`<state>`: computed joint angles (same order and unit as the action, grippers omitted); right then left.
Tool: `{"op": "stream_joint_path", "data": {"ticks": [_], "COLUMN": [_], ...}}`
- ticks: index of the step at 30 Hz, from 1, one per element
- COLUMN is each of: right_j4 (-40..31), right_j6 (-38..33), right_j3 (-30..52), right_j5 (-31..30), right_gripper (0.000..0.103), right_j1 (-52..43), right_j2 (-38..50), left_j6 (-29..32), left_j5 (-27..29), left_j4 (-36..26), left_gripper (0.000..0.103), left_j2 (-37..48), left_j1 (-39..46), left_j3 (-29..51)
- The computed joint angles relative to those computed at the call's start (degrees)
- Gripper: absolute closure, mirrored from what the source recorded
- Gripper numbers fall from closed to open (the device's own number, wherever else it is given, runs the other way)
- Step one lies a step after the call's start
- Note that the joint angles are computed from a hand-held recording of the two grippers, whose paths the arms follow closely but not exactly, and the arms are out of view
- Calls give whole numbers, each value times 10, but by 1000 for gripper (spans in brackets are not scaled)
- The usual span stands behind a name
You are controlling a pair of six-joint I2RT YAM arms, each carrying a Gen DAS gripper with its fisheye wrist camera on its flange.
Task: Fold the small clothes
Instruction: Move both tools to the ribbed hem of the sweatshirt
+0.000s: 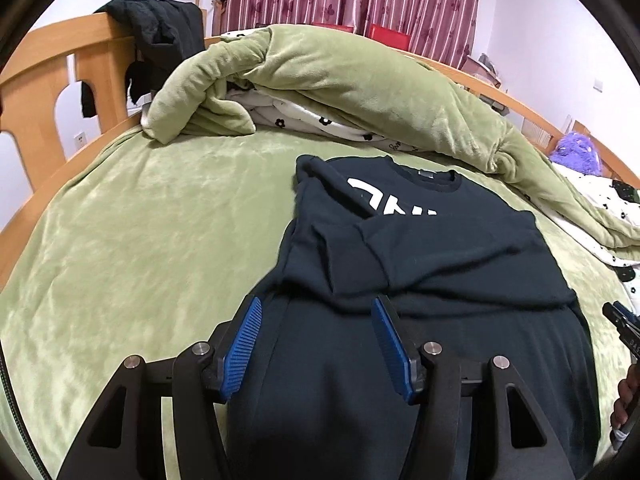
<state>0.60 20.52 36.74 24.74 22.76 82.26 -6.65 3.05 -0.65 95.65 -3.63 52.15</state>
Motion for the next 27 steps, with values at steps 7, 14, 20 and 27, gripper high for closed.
{"op": "stream_joint_path", "data": {"ticks": [7, 14, 20, 27], "right_j4": [-70, -163, -276, -384], "right_j6": [74, 171, 265, 363], "right_j3": [-74, -133, -145, -150], "right_j5": [15, 58, 94, 138], "right_gripper": [49, 49, 49, 49], "right_j1": [84, 172, 228, 307], "right_j2": [-117, -200, -270, -326], "left_j6": [4, 15, 11, 21], "left_j5": [39, 68, 90, 114], "left_j4": [0, -21, -60, -69], "left_gripper": [48, 48, 48, 48], "left_j2": [-147, -270, -327, -360], "left_j1": [32, 51, 65, 102], "left_j3": [-128, -230, -269, -319]}}
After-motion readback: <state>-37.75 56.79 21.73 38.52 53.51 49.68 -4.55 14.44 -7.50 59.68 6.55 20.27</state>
